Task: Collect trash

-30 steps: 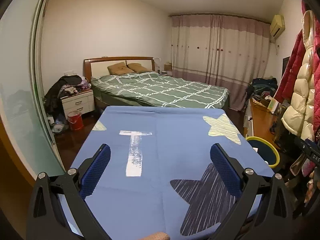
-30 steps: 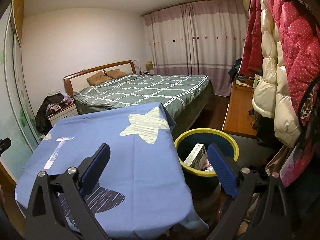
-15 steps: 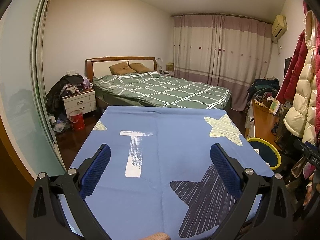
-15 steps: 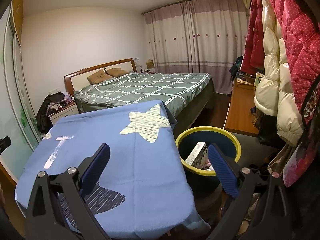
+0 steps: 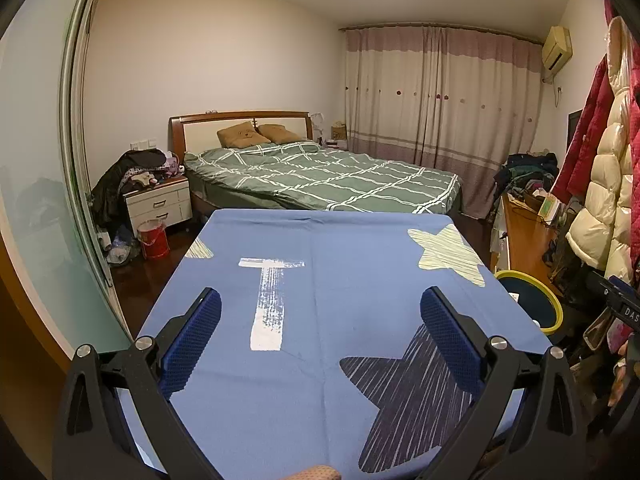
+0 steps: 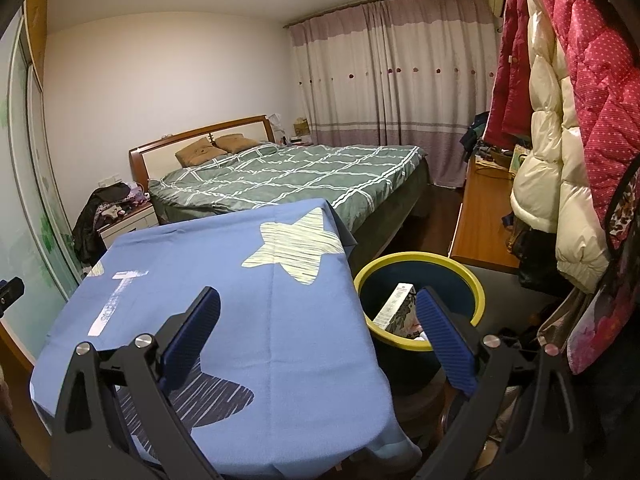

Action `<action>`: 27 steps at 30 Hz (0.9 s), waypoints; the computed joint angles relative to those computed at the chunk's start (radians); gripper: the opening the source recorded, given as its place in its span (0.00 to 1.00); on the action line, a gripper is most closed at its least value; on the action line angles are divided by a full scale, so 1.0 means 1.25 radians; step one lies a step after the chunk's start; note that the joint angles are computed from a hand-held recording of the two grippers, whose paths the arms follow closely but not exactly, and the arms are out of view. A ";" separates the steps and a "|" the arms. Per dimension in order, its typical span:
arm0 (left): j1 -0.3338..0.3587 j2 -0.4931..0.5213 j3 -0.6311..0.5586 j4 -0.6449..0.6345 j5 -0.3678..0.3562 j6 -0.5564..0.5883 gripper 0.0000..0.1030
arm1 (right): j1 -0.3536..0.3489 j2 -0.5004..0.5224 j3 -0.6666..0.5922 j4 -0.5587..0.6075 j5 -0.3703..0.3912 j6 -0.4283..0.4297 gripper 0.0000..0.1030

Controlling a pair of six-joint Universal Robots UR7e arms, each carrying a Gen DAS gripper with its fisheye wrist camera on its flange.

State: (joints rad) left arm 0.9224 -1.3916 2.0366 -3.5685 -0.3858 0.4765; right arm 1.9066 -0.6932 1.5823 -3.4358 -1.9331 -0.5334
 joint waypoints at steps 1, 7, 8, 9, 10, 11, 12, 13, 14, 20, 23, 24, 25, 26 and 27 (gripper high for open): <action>0.001 0.002 -0.001 -0.003 0.001 0.003 0.95 | 0.000 0.000 0.001 -0.001 0.000 0.001 0.91; 0.006 0.004 0.000 0.004 -0.004 -0.005 0.95 | -0.002 0.002 -0.002 0.007 0.004 0.006 0.91; 0.006 0.004 0.000 0.006 -0.004 -0.007 0.95 | -0.002 0.001 -0.001 0.008 0.005 0.007 0.91; 0.007 0.004 0.002 0.005 -0.004 -0.008 0.95 | -0.002 0.002 -0.001 0.008 0.006 0.006 0.91; 0.007 0.003 0.002 0.005 -0.005 -0.007 0.95 | -0.002 0.003 -0.003 0.008 0.005 0.006 0.91; 0.007 0.003 0.002 0.005 -0.005 -0.007 0.95 | -0.002 0.003 -0.003 0.009 0.004 0.007 0.91; 0.007 0.004 0.001 0.005 -0.004 -0.007 0.95 | -0.002 0.004 -0.004 0.010 0.004 0.007 0.91; 0.006 0.004 0.001 0.004 -0.003 -0.006 0.95 | -0.002 0.004 -0.004 0.011 0.004 0.007 0.91; 0.007 0.006 0.001 0.001 -0.003 -0.005 0.95 | -0.002 0.005 -0.005 0.012 0.003 0.008 0.91; 0.010 0.005 0.003 0.012 -0.006 -0.018 0.95 | -0.002 0.006 -0.008 0.014 0.003 0.009 0.91; 0.011 0.007 0.004 0.009 -0.005 -0.017 0.95 | -0.002 0.006 -0.008 0.016 0.004 0.010 0.91; 0.010 0.008 0.004 0.008 -0.005 -0.017 0.95 | -0.002 0.006 -0.008 0.016 0.004 0.010 0.91; 0.010 0.008 0.004 0.008 -0.005 -0.017 0.95 | -0.002 0.006 -0.009 0.016 0.004 0.010 0.91; 0.010 0.009 0.004 0.007 -0.005 -0.018 0.95 | -0.002 0.006 -0.008 0.016 0.004 0.010 0.91; 0.011 0.007 0.004 0.011 -0.005 -0.021 0.95 | -0.002 0.006 -0.009 0.016 0.003 0.009 0.91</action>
